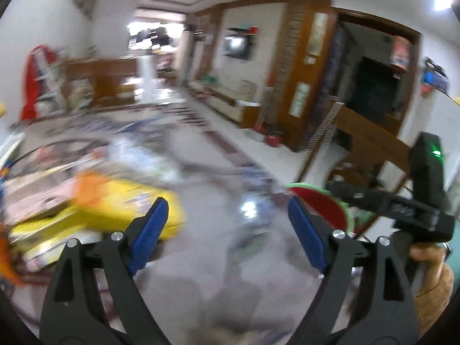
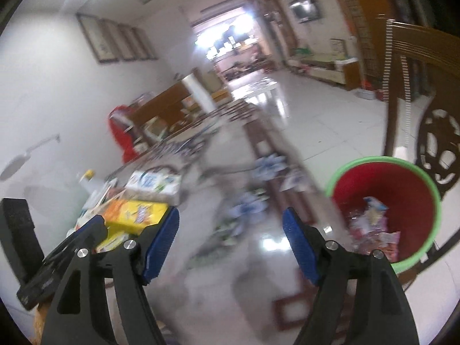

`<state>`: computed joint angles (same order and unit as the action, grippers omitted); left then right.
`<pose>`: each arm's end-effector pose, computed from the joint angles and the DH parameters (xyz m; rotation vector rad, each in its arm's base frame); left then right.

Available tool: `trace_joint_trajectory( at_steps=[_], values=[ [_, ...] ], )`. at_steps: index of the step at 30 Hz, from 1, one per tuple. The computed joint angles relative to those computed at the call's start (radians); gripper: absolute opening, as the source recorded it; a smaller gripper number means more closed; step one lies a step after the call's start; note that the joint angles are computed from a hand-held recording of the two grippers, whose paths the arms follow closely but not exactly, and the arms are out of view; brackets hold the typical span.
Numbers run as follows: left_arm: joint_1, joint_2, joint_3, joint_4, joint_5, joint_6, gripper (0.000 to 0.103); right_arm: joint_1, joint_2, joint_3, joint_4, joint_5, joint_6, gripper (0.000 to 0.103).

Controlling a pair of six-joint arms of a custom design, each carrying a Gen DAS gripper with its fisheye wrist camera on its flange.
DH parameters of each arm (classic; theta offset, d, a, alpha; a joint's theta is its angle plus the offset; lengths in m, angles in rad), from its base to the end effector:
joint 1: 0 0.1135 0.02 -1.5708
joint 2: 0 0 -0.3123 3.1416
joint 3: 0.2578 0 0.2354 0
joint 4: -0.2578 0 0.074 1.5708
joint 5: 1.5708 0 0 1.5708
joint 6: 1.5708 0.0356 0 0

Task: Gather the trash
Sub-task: 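Return to the table and grasp the orange snack bag with the left gripper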

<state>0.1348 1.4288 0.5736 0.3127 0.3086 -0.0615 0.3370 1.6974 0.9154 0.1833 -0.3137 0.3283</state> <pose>0.2619 0.0246 0.2345 -0.0221 2.0973 -0.2815 0.3289 0.1269 0.2447 -0.1950 2.2178 0.7144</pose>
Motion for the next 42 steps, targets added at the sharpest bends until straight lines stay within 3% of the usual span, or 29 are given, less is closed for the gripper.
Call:
trace_joint_trajectory(
  at_steps=[7, 12, 17, 21, 24, 30, 34, 37, 42],
  values=[
    [0.454, 0.027, -0.024, 0.002, 0.052, 0.081, 0.083, 0.113, 0.052, 0.051, -0.028, 0.025, 0.012, 0.073],
    [0.649, 0.079, 0.012, -0.009, 0.083, 0.146, 0.087, 0.186, 0.067, 0.093, -0.082, 0.072, -0.009, 0.073],
    [0.731, 0.155, 0.029, 0.028, 0.099, 0.228, 0.093, 0.253, 0.115, 0.156, -0.118, 0.110, -0.027, 0.077],
    [0.719, 0.207, 0.009, 0.100, 0.067, 0.236, 0.094, 0.308, 0.154, 0.211, -0.149, 0.138, -0.043, 0.077],
    [0.704, 0.221, 0.034, 0.041, 0.068, 0.269, 0.094, 0.336, 0.180, 0.253, -0.174, 0.158, -0.062, 0.077],
    [0.698, 0.244, 0.057, 0.055, 0.054, 0.240, 0.096, 0.394, 0.291, 0.449, -0.307, 0.225, -0.123, 0.077],
    [0.713, 0.271, 0.101, -0.002, 0.067, 0.215, 0.095, 0.459, 0.416, 0.674, -0.472, 0.376, -0.237, 0.079],
    [0.729, 0.286, 0.124, -0.024, 0.091, 0.201, 0.091, 0.490, 0.491, 0.781, -0.533, 0.442, -0.301, 0.084],
    [0.745, 0.283, 0.119, -0.010, 0.110, 0.194, 0.061, 0.526, 0.572, 0.885, -0.569, 0.520, -0.370, 0.084]
  ],
)
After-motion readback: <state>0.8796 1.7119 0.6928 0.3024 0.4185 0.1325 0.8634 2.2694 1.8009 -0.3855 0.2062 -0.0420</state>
